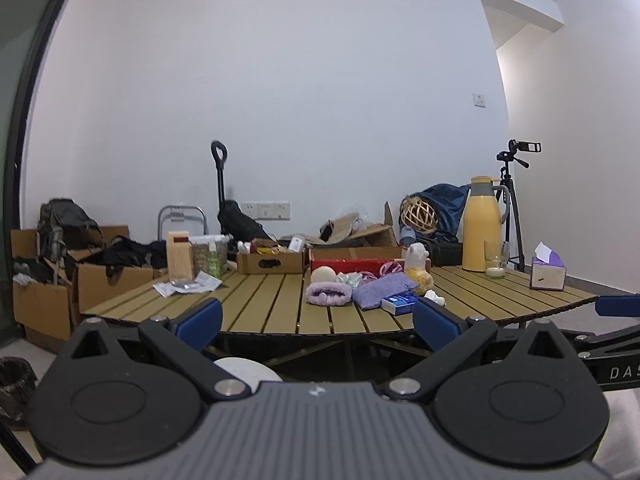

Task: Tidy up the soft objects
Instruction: 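Reach the right tool to the purple knit cloth and grasp it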

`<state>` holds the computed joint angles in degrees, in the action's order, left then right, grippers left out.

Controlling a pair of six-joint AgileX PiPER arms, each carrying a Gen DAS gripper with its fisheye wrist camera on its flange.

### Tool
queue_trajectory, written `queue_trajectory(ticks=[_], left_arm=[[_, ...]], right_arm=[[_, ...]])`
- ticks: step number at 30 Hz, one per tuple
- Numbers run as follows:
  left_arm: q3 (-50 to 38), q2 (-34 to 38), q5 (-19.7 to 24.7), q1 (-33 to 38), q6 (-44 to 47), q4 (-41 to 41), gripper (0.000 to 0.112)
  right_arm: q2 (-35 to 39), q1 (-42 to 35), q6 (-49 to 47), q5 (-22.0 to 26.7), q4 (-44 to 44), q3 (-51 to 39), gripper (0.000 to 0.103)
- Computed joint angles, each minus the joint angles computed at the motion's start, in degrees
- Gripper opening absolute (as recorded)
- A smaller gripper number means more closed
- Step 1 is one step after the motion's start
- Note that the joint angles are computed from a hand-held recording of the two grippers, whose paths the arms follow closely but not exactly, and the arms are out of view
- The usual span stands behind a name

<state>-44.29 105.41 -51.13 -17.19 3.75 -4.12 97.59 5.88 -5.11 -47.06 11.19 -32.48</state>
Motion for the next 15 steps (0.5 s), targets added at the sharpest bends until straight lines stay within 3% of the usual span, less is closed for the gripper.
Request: queue_trajectory(ticks=[6,11,14,15], left_arm=[[-12.7,6.9,5.8,0.6,-0.1,1.1,0.103],[-29.0,15.0,17.8,1.2,-3.1,2.0,0.103],[-40.4,21.8,23.2,1.8,-6.1,5.5,0.103],[-44.3,24.1,24.8,1.9,-7.2,7.2,0.103]], right_arm=[[7.2,-4.2,1.0,3.3,-2.6,-11.4,0.103],[15.6,-9.1,8.1,7.7,-8.1,-24.7,0.103],[23.6,-11.8,15.5,4.4,-12.9,-33.6,0.103],[25.3,-12.2,16.4,5.3,-13.7,-36.2,0.103]])
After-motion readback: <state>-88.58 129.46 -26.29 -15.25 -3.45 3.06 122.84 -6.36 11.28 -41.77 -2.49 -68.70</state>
